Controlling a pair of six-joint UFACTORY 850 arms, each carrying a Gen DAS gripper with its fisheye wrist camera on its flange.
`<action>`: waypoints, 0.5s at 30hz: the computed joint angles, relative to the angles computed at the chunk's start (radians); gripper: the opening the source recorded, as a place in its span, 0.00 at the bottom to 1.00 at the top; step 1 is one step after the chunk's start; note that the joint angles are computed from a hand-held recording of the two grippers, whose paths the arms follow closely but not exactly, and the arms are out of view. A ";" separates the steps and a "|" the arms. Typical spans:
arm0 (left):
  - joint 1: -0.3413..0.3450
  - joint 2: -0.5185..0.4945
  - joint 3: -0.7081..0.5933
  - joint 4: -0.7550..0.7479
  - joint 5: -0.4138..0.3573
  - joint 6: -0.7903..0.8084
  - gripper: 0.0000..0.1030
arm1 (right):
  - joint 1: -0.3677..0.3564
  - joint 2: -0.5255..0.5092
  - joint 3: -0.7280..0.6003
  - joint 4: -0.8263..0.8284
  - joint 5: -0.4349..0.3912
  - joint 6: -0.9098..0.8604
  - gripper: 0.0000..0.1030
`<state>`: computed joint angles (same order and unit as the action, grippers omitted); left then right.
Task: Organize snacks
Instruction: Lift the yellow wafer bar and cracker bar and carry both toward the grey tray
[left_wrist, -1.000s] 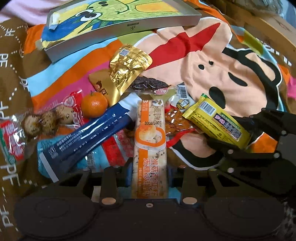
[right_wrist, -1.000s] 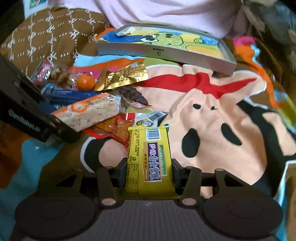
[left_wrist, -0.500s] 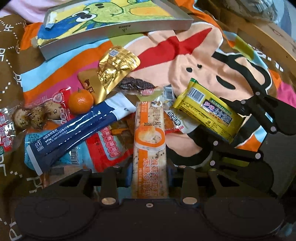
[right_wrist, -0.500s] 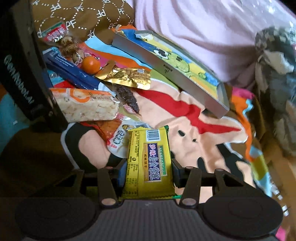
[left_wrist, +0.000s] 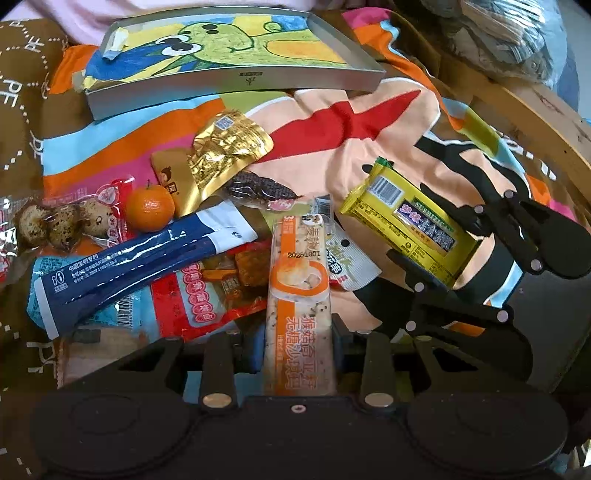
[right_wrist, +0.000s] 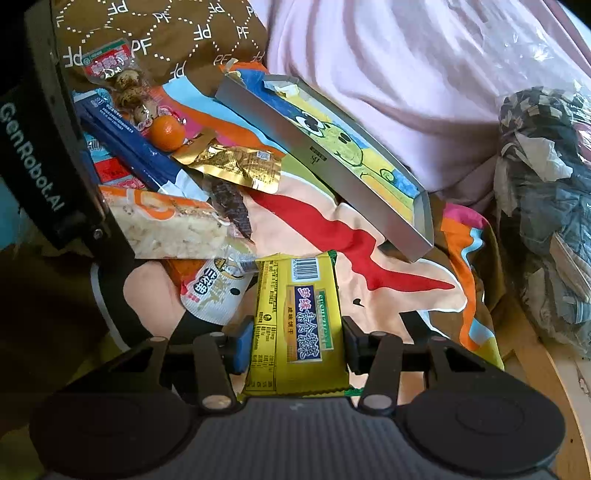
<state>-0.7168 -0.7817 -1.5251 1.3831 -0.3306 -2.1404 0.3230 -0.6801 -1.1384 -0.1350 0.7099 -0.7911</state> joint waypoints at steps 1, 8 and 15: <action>0.001 0.004 0.010 0.054 0.003 -0.065 0.35 | 0.000 0.000 0.000 -0.003 0.004 0.001 0.51; -0.006 0.032 0.063 0.402 -0.055 -0.452 0.34 | -0.002 -0.004 0.000 -0.007 0.036 -0.009 0.51; -0.009 -0.009 -0.006 0.069 -0.053 -0.039 0.35 | -0.002 -0.008 -0.003 0.001 0.043 -0.021 0.51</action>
<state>-0.7256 -0.7906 -1.5310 1.4524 -0.3834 -2.1791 0.3208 -0.6881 -1.1419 -0.1336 0.7529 -0.8119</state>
